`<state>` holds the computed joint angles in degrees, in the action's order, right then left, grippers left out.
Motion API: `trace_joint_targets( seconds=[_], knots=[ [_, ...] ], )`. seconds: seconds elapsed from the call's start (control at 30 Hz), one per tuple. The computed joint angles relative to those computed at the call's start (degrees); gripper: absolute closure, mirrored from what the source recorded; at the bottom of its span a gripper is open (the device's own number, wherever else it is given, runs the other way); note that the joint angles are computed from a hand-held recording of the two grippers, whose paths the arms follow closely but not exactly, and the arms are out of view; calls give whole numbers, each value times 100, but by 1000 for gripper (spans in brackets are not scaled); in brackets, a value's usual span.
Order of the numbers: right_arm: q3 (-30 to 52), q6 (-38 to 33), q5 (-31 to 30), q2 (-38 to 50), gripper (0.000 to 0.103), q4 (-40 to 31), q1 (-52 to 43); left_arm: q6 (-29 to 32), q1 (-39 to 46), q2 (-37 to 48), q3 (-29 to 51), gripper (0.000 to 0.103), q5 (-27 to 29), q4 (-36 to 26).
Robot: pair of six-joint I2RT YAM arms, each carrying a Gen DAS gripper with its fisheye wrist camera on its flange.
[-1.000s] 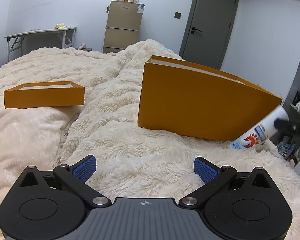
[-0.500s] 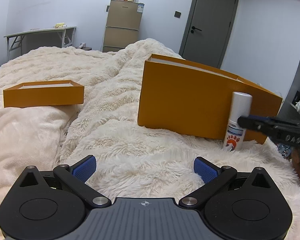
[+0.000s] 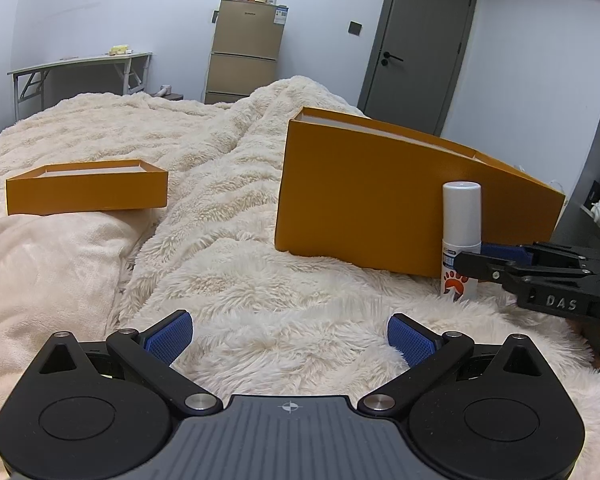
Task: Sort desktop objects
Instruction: 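Lift the white bottle upright above the blanket with the right tool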
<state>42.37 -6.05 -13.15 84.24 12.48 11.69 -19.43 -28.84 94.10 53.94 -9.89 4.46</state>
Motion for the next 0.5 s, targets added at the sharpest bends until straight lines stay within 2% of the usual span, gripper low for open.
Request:
trace_joint_targets(
  seconds=[0.17, 0.2, 0.23, 0.5],
  knots=[
    [290, -488, 671, 225, 60, -354, 403, 0, -4, -7, -8, 0, -5, -4],
    [347, -572, 747, 270, 63, -425, 463, -1, -5, -13, -12, 0, -6, -4],
    [380, -626, 769, 297, 70, -467, 493, -2, -5, -14, -17, 0, -5, 2],
    [204, -603, 732, 167, 71, -264, 480, -4, -5, -20, -15, 0, 1, -9]
  ],
)
